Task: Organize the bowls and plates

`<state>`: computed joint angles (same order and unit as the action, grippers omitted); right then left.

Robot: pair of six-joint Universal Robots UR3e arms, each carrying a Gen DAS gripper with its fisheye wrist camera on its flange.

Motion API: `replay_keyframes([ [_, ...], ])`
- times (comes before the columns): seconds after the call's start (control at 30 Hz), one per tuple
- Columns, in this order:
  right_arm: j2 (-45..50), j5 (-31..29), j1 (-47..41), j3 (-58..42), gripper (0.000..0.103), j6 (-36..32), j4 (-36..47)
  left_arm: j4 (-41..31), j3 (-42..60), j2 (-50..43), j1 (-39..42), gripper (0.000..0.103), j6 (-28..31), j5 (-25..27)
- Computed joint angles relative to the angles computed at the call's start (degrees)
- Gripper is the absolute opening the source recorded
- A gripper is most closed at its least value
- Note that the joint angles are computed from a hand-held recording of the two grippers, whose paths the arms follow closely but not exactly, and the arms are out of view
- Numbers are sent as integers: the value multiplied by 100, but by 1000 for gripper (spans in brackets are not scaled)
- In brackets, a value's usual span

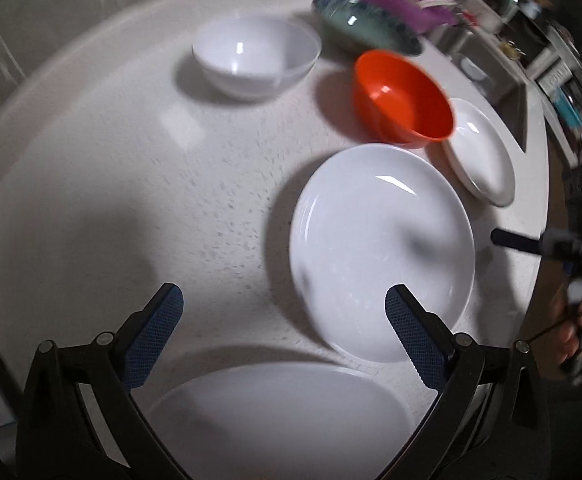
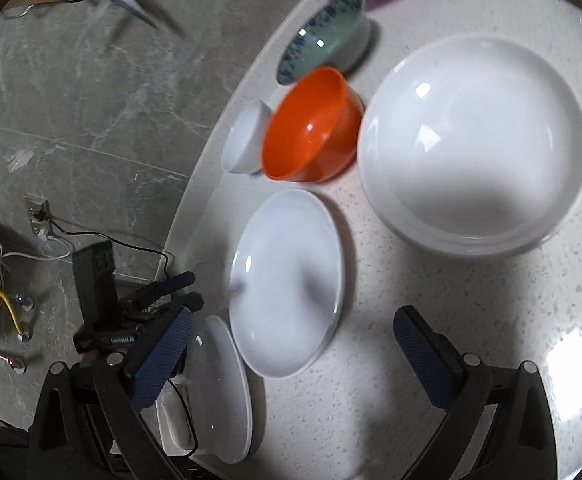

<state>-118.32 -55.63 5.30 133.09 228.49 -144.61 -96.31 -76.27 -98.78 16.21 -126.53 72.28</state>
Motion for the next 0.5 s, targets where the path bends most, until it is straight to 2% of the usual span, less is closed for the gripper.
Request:
replay_keyframes([
  [0.07, 115, 67, -38, -16, 97, -121, 86, -39, 429, -497, -222, 102, -327, 118],
  [0.1, 220, 89, -23, -71, 89, -143, 147, 21, 453, -545, -265, 102, -343, 170],
  [0.2, 421, 107, 22, -130, 77, -196, 146, -52, 607, -693, -372, 101, -257, 150],
  [0.27, 510, 126, 23, -62, 71, -122, -11, -39, 604, -704, -447, 101, -163, 159],
  [0.37, 753, 122, 78, 14, 68, 22, -354, -18, 651, -815, -614, 100, -185, 186],
  [0.47, 1090, 67, 226, -79, 68, 183, -647, 179, 615, -997, -794, 85, -317, 255],
  [0.5, 1168, 30, 266, -63, 68, 244, -790, 270, 595, -1064, -870, 74, -399, 296],
])
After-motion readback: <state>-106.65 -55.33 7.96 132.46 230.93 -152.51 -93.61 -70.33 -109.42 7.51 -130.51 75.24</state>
